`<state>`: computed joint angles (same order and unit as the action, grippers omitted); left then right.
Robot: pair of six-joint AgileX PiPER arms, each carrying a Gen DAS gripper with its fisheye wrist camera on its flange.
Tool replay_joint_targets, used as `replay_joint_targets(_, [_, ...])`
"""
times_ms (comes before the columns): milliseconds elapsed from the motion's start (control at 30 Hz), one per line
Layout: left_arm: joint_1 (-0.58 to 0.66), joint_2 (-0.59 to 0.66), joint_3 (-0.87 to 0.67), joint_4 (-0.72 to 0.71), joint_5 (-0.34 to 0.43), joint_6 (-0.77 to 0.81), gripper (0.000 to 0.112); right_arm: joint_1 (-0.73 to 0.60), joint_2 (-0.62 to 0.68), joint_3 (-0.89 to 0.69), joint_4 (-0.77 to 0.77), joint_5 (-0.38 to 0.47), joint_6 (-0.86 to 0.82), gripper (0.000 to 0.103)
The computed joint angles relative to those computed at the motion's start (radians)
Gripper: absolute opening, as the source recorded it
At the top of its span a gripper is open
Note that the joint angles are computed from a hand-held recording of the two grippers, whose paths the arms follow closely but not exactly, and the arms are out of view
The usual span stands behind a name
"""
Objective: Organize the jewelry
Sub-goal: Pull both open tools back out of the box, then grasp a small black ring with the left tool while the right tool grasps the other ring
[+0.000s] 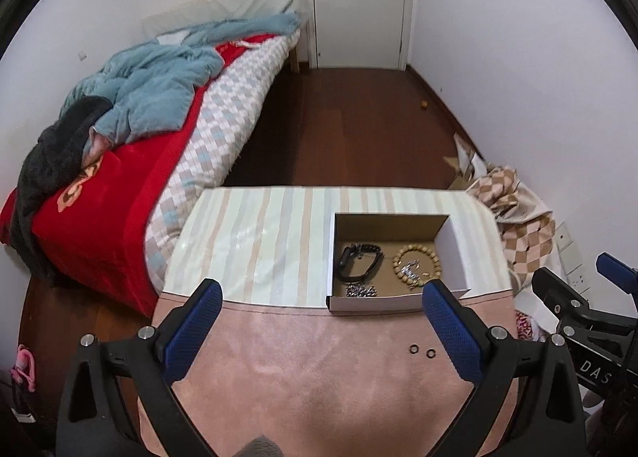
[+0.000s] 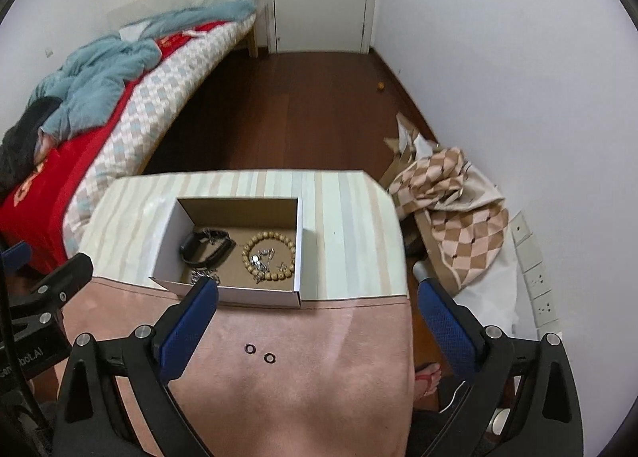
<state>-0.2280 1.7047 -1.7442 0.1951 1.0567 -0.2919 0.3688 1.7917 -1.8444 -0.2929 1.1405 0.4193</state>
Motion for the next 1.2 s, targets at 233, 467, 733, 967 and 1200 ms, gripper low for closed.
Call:
replay_joint_targets(233, [-0.028, -0.102, 0.030, 0.037, 0.007, -0.025, 0.103, 0.063, -0.126, 0.031, -0.077, 0.028, 0.058, 0.101])
replay_joint_targets(467, [-0.041, -0.180, 0.077, 0.059, 0.003, -0.060, 0.103, 0.104, -0.216, 0.074, -0.116, 0.042, 0.091, 0.101])
replay_joint_targets(733, [-0.064, -0.200, 0.141, 0.109, -0.009, -0.144, 0.103, 0.104, -0.267, 0.138, -0.104, 0.013, 0.101, 0.101])
replay_joint_targets(967, [-0.068, -0.129, 0.343, 0.185, -0.117, -0.256, 0.103, -0.004, -0.253, 0.400, 0.071, -0.196, 0.035, 0.101])
replay_joint_targets(1200, [-0.047, 0.033, 0.457, 0.213, -0.197, -0.290, 0.103, -0.071, -0.077, 0.628, 0.291, -0.492, -0.147, 0.059])
